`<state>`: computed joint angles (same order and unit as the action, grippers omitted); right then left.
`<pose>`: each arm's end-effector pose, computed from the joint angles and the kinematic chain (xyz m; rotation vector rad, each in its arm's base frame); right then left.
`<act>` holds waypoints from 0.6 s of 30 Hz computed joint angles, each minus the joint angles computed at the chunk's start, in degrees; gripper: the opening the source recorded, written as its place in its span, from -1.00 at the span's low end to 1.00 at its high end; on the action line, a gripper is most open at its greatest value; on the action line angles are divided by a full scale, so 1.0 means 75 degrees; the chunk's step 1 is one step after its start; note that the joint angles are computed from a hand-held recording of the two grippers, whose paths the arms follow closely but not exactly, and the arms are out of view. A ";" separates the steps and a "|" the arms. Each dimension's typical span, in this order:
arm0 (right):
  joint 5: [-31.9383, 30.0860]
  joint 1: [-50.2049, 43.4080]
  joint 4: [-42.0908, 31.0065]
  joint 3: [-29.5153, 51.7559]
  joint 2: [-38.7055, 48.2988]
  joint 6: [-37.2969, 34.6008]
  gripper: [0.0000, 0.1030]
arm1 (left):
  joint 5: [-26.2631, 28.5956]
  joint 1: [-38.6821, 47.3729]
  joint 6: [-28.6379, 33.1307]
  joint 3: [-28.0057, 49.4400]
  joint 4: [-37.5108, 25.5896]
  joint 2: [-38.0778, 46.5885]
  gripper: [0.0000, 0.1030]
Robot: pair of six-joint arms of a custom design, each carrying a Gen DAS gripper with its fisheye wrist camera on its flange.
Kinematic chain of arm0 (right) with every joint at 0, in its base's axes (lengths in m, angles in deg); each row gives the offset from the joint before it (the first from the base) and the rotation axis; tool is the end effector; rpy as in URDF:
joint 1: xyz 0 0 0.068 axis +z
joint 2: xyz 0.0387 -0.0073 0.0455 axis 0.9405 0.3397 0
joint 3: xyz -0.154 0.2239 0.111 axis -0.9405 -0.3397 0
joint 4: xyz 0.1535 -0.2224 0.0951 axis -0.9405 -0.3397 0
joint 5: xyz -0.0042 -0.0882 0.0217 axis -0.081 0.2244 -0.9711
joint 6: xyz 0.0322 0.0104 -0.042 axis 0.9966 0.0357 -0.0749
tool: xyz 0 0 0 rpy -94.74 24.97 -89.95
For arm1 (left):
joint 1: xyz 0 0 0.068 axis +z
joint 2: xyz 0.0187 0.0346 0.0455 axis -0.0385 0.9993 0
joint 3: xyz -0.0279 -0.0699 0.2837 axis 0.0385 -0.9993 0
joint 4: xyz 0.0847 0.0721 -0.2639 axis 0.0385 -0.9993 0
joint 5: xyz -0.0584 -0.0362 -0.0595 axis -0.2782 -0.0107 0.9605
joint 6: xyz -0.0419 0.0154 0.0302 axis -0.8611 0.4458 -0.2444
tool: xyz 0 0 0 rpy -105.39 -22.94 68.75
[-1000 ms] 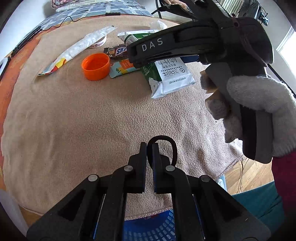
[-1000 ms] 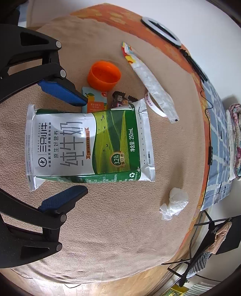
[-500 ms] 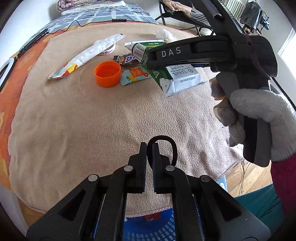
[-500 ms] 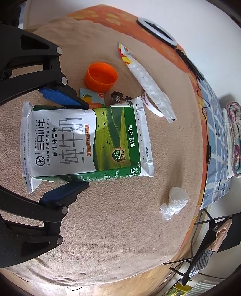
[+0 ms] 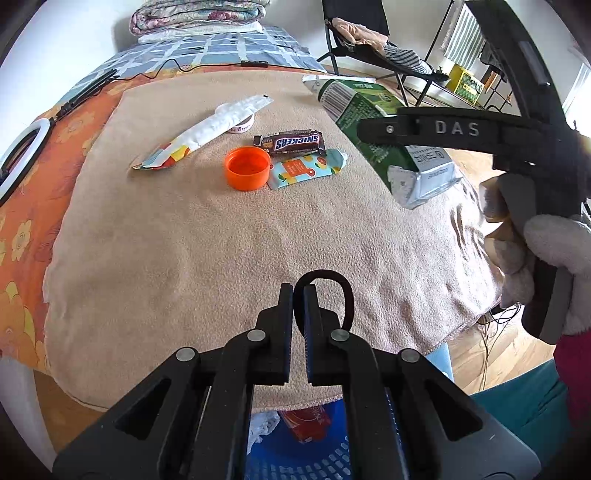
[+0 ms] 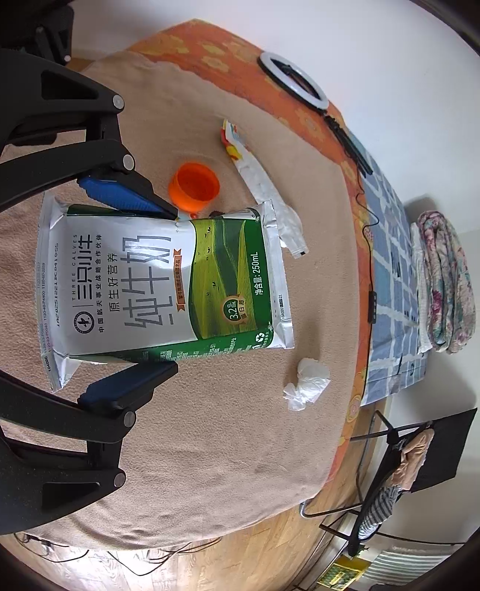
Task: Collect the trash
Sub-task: 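Grasp the green milk carton with the right tool and lift it, then carry the hair tie and milk carton to the blue basket and release both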
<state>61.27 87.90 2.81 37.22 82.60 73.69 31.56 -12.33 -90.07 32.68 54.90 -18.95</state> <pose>0.3864 0.1306 0.1785 -0.5613 2.4999 0.3223 0.2155 -0.0404 0.1845 -0.1101 2.5848 -0.2359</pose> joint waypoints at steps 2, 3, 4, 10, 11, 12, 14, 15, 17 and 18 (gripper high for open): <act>-0.0009 0.0002 0.0030 -0.0285 -0.0412 -0.0135 0.45 | 0.0035 0.0081 0.0020 -0.0061 -0.0119 -0.0231 -0.94; -0.0027 -0.0011 0.0054 -0.0448 -0.0636 -0.0198 0.45 | 0.0047 0.0112 0.0028 -0.0090 -0.0186 -0.0354 -0.94; -0.0073 -0.0027 0.0076 -0.0613 -0.0857 -0.0237 0.45 | 0.0038 0.0118 0.0012 -0.0120 -0.0284 -0.0516 -0.94; -0.0311 -0.0072 -0.0023 -0.1630 -0.2123 -0.0439 0.45 | -0.0164 -0.0127 -0.0136 -0.0235 -0.1033 -0.1671 -0.94; -0.0331 -0.0076 -0.0073 -0.1796 -0.2344 -0.0492 0.45 | -0.0234 -0.0187 -0.0149 -0.0261 -0.1137 -0.1851 -0.94; -0.0345 -0.0071 -0.0126 -0.1941 -0.2554 -0.0545 0.45 | -0.0326 -0.0269 -0.0181 -0.0273 -0.1254 -0.2028 -0.94; -0.0363 -0.0062 -0.0219 -0.2234 -0.2987 -0.0645 0.45 | -0.0507 -0.0428 -0.0271 -0.0320 -0.1515 -0.2426 -0.94; -0.0399 -0.0072 -0.0271 -0.2383 -0.3205 -0.0709 0.45 | -0.0589 -0.0519 -0.0354 -0.0358 -0.1665 -0.2639 -0.94; -0.0440 -0.0070 -0.0376 -0.2680 -0.3645 -0.0807 0.45 | -0.0690 -0.0668 -0.0522 -0.0445 -0.1977 -0.3040 -0.94; -0.0466 -0.0072 -0.0437 -0.2823 -0.3867 -0.0849 0.45 | -0.0747 -0.0760 -0.0605 -0.0493 -0.2115 -0.3207 -0.94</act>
